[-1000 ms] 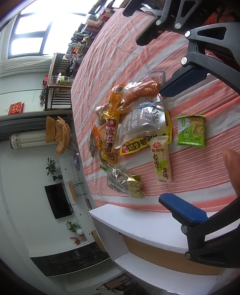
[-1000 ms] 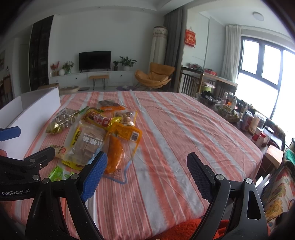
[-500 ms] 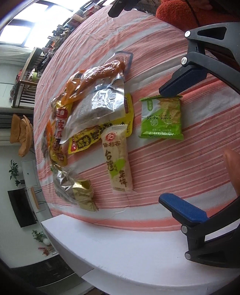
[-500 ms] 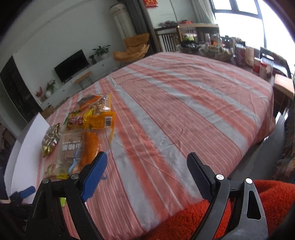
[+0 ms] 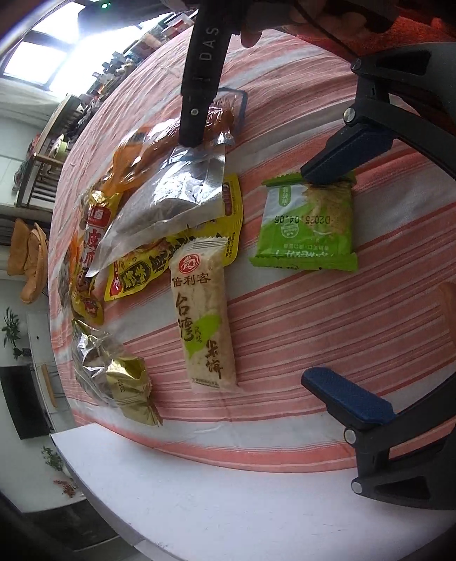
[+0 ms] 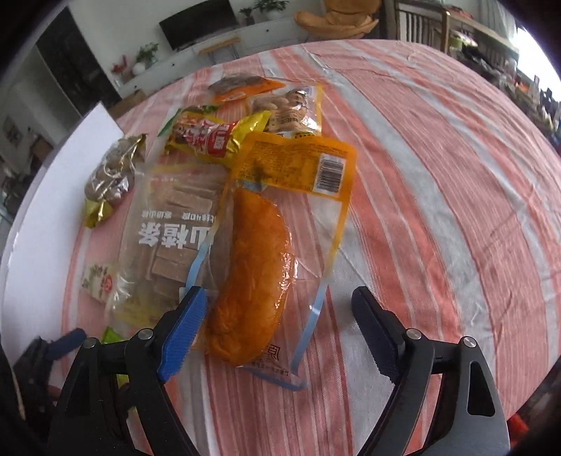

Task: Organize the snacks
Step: 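Grasp the white-green rice-cracker bar with left tool while right tool grasps the orange sausage pack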

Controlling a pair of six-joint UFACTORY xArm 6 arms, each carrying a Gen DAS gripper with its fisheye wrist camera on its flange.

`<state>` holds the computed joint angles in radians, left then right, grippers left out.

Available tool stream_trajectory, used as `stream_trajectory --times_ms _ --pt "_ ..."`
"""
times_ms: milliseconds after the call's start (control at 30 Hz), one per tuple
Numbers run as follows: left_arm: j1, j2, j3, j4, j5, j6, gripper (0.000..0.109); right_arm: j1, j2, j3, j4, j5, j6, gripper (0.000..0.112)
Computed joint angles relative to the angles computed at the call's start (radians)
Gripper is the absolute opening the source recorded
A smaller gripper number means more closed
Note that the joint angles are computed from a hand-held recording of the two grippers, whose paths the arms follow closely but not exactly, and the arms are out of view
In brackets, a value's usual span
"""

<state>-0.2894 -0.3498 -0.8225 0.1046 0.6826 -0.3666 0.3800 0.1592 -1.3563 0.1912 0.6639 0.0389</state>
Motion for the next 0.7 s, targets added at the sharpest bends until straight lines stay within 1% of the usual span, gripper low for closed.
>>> stream_trajectory --times_ms 67,100,133,167,200,233,267,300,333,367,433,467,500,567,600,633,667,700 --pt "0.002 -0.015 0.021 0.004 -0.025 0.005 0.103 -0.016 -0.034 0.041 -0.005 -0.01 0.008 0.064" --pt "0.001 -0.021 0.03 0.008 -0.034 0.006 0.103 -0.032 -0.053 0.064 -0.028 -0.013 0.048 0.058" --pt "0.001 -0.025 0.036 0.01 -0.042 0.008 0.103 -0.049 -0.074 0.091 -0.075 -0.024 0.105 0.057" --pt "0.002 -0.026 0.038 0.011 -0.046 0.009 0.103 -0.063 -0.091 0.114 -0.114 -0.041 0.144 0.059" --pt "0.003 -0.024 0.033 0.005 -0.04 0.019 0.103 -0.08 -0.115 0.151 -0.111 -0.068 0.149 0.061" --pt "0.007 -0.016 0.016 -0.019 -0.013 0.048 0.103 -0.097 -0.136 0.183 -0.066 -0.088 0.124 0.06" --pt "0.014 -0.002 -0.016 -0.059 0.037 0.094 0.103 -0.113 -0.167 0.226 0.02 -0.125 0.065 0.062" --pt "0.029 0.023 -0.072 -0.116 0.12 0.158 0.102 -0.121 -0.19 0.257 0.092 -0.142 0.025 0.067" --pt "0.044 0.035 -0.113 -0.164 0.168 0.21 0.096 -0.127 -0.205 0.268 0.126 -0.137 0.01 0.071" --pt "0.061 0.039 -0.147 -0.213 0.192 0.272 0.091 -0.129 -0.21 0.269 0.13 -0.133 0.01 0.073" --pt "0.097 0.063 -0.25 -0.295 0.26 0.419 0.091 -0.126 -0.203 0.261 0.114 -0.136 0.028 0.073" --pt "0.105 0.084 -0.301 -0.305 0.293 0.48 0.092 -0.121 -0.194 0.253 0.1 -0.139 0.042 0.073" --pt "0.108 0.115 -0.363 -0.287 0.33 0.547 0.092 -0.122 -0.193 0.254 0.09 -0.141 0.048 0.073" --pt "0.096 0.197 -0.481 -0.187 0.405 0.645 0.092 -0.114 -0.187 0.246 0.043 -0.143 0.082 0.073" --pt "0.093 0.237 -0.526 -0.16 0.436 0.686 0.092 -0.109 -0.181 0.239 0.015 -0.14 0.102 0.073" --pt "0.096 0.286 -0.58 -0.146 0.486 0.726 0.092 -0.105 -0.176 0.233 -0.01 -0.138 0.118 0.073" --pt "0.1 0.329 -0.629 -0.141 0.533 0.754 0.092 -0.104 -0.174 0.232 -0.023 -0.137 0.125 0.073" --pt "0.099 0.363 -0.663 -0.139 0.561 0.772 0.092 -0.107 -0.166 0.224 -0.026 -0.136 0.12 0.073"
